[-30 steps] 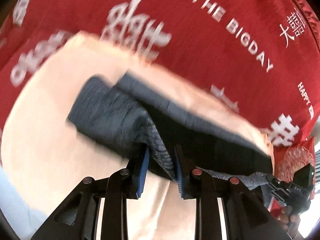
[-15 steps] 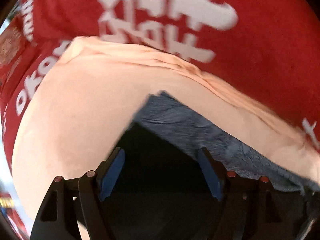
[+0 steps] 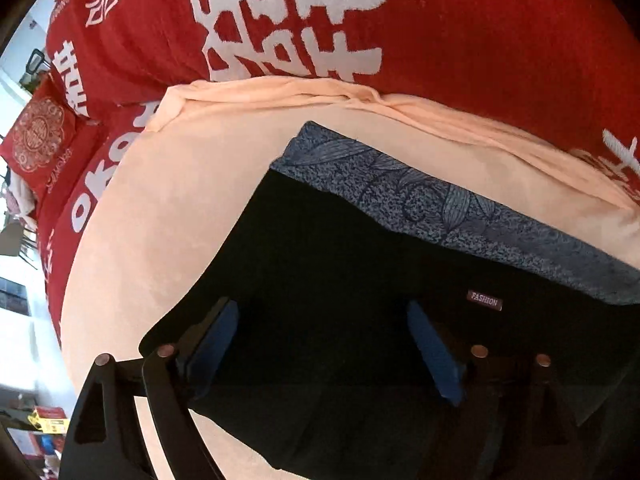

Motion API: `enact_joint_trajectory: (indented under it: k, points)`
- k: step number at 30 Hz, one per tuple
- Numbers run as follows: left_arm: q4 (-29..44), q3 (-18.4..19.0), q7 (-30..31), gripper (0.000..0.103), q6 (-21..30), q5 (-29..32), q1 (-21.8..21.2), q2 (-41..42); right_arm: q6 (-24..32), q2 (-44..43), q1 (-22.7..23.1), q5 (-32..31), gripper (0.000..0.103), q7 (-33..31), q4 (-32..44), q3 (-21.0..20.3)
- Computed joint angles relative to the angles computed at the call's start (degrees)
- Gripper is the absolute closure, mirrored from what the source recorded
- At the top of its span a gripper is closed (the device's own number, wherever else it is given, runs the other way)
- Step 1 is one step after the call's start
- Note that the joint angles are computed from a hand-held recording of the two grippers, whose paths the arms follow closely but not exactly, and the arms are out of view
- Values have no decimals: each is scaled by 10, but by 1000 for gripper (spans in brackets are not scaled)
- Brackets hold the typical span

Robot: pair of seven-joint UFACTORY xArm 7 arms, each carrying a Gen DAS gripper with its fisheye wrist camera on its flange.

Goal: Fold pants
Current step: 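Lift the waistband with both grippers and fold it over onto the trouser legs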

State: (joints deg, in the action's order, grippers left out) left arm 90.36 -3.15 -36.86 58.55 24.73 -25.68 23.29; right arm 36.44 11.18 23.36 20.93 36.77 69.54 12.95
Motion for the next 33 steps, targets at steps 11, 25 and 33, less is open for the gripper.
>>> enact_joint_trajectory:
  k: [11, 25, 33]
  points:
    - [6, -15, 18, 8, 59, -45, 4, -25, -25, -53, -9, -41, 57, 94, -68, -23]
    - [99, -78, 68, 8, 113, -117, -87, 10, -55, -280, 16, -59, 37, 240, -260, 7]
    - [179, -59, 97, 8, 147, -87, -176, 88, 31, -460, 6, -96, 37, 366, -358, 31]
